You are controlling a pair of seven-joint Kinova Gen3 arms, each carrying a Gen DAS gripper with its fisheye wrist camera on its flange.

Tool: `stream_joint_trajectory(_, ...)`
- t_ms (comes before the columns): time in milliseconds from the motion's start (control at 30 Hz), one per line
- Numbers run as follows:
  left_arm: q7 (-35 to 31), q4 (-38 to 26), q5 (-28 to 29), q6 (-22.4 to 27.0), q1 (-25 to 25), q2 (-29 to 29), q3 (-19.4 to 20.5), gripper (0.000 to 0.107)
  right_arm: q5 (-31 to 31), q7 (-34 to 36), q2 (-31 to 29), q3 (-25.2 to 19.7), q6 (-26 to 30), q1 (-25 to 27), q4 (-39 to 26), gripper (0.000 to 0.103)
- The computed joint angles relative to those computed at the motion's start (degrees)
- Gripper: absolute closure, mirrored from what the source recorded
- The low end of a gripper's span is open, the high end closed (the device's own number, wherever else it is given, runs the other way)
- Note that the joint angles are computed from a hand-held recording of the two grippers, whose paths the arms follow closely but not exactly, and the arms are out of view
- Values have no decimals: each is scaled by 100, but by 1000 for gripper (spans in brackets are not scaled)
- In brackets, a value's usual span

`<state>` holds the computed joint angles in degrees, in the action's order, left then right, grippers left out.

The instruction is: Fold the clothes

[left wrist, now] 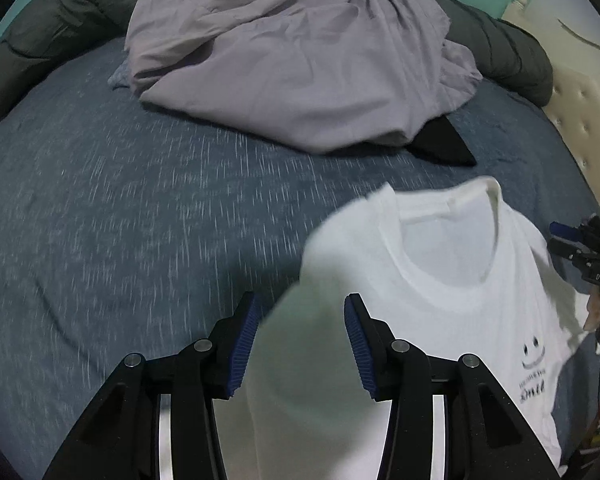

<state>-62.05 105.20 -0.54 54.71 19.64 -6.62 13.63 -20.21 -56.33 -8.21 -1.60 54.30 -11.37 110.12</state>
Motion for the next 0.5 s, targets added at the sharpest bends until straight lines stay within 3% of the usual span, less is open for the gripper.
stream_joint_trajectory(400, -424, 102, -14, -794, 106, 550, -102, 60, 522, -114, 651, -462, -687, -397, -80, 48)
stream_joint_trajectory(467, -479, 177, 25, -924, 124, 524, -120, 60, 372, 95, 653, -418, -722, -384, -46, 55)
stream_joint_trajectory(500, -508, 215, 49, -990, 129, 508, -126, 62, 247, 232, 653, -378, -710, -357, -39, 69)
